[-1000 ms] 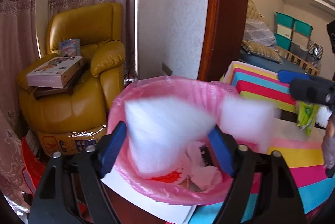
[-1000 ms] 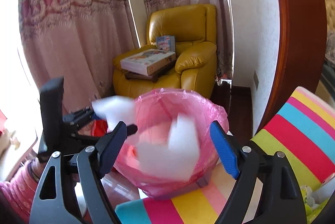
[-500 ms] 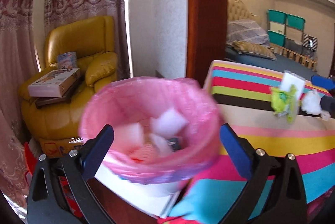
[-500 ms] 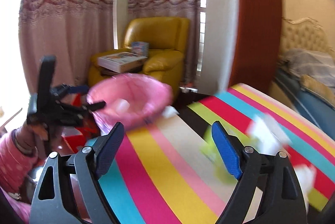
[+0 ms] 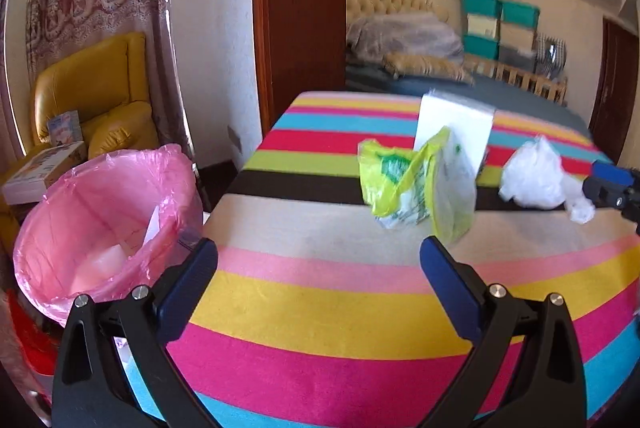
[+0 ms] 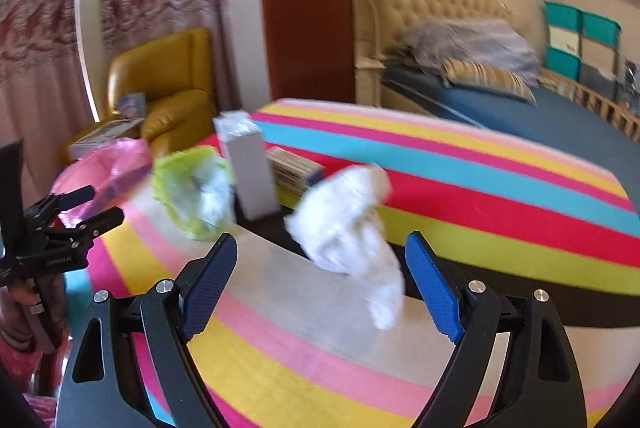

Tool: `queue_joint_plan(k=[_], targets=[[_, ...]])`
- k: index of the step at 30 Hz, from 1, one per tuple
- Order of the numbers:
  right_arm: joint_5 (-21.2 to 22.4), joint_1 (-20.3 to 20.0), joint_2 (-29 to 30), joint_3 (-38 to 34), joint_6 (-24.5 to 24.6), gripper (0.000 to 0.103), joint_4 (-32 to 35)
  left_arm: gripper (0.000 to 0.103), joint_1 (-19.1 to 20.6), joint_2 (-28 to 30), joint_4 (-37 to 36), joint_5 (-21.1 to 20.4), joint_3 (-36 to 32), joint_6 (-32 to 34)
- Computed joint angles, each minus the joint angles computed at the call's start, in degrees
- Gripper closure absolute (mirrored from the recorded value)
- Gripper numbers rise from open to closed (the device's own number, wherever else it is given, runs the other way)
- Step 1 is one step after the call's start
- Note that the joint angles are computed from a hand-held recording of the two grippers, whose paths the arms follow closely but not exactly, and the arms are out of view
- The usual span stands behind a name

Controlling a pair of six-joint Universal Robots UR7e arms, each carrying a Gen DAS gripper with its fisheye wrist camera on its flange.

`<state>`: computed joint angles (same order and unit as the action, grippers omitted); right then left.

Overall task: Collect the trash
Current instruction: 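Move both grippers back to the table and close the right on a white plastic bag, then close the left gripper on the green-yellow snack bag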

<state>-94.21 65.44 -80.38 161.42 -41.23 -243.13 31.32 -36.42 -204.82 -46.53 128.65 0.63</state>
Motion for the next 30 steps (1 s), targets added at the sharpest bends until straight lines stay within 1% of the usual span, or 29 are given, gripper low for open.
queue_joint_plan(k=[1, 2, 3, 5, 7, 10, 12, 13, 14, 18, 19, 20, 21, 22, 23, 26, 28, 30], targets=[[-1.1, -0.1, 0.2, -0.7, 0.4, 0.022, 0.7, 0.005, 0.0, 0.2, -0.1, -0.1, -0.2, 0.4], [-2.1, -0.1, -1.1, -1.4, 1.4, 0.022, 3.7, 0.005, 0.2, 0.2, 0.1, -0.5, -0.3, 0.5], [-1.3, -1.3, -2.2, -1.6, 1.8, 0.022, 5.7, 0.005, 0.4, 0.1, 1.0, -0.9, -0.4, 0.4], [-2.5, -0.5, -1.8, -2.9, 2.9, 0.022, 7.0, 0.005, 0.7, -0.2, 4.2, -1.3, -1.0, -0.1], [-4.5, 1.2, -0.3, -4.3, 3.6, 0.022, 7.0, 0.005, 0.8, -0.1, 5.0, -1.8, -1.2, 0.3], [-9.3, 4.4, 2.3, -6.6, 4.2, 0.022, 7.9, 0.005, 1.1, -0.5, 6.2, -2.1, -1.2, 0.6], [-14.1, 6.7, 4.4, -8.3, 4.1, 0.022, 8.2, 0.005, 1.3, -0.7, 6.7, -2.4, -1.4, 0.6], [-15.5, 7.3, 4.9, -8.8, 4.0, 0.022, 8.5, 0.005, 1.4, -0.7, 6.9, -2.5, -1.4, 0.6], [-16.7, 7.8, 5.4, -9.2, 3.8, 0.025, 8.9, 0.005, 1.4, -0.8, 7.1, -2.5, -1.4, 0.5], [-17.5, 7.9, 5.5, -9.5, 3.8, 0.034, 10.6, 0.005, 1.6, -0.7, 6.2, -2.7, -1.3, 1.0], [-17.2, 7.8, 5.2, -9.5, 3.9, 0.04, 11.2, 0.005, 1.6, -0.6, 5.8, -2.6, -1.2, 1.1], [-17.0, 7.8, 5.1, -9.4, 3.8, 0.051, 11.3, 0.005, 1.6, -0.7, 5.5, -2.5, -1.2, 1.1], [-16.7, 7.6, 5.0, -9.3, 3.7, 0.056, 11.4, 0.005, 1.6, -0.7, 5.3, -2.6, -1.1, 1.2], [-16.3, 7.5, 4.9, -9.1, 3.5, 0.067, 11.3, 0.005, 1.7, -0.7, 5.4, -2.6, -1.2, 1.1], [-15.9, 7.5, 5.0, -8.9, 3.3, 0.071, 10.8, 0.005, 1.7, -0.7, 5.4, -2.7, -1.1, 1.1], [-15.5, 7.5, 5.9, -8.4, 3.0, 0.078, 7.3, 0.005, 1.9, -1.3, 7.3, -3.7, -1.3, 1.1], [-14.3, 7.0, 5.9, -7.7, 3.3, 0.079, 5.2, 0.005, 1.7, -1.3, 7.2, -4.1, -1.3, 1.2], [-12.5, 6.1, 5.2, -7.0, 3.8, 0.079, 4.0, 0.005, 1.6, -1.6, 7.5, -6.1, -1.5, 1.2]])
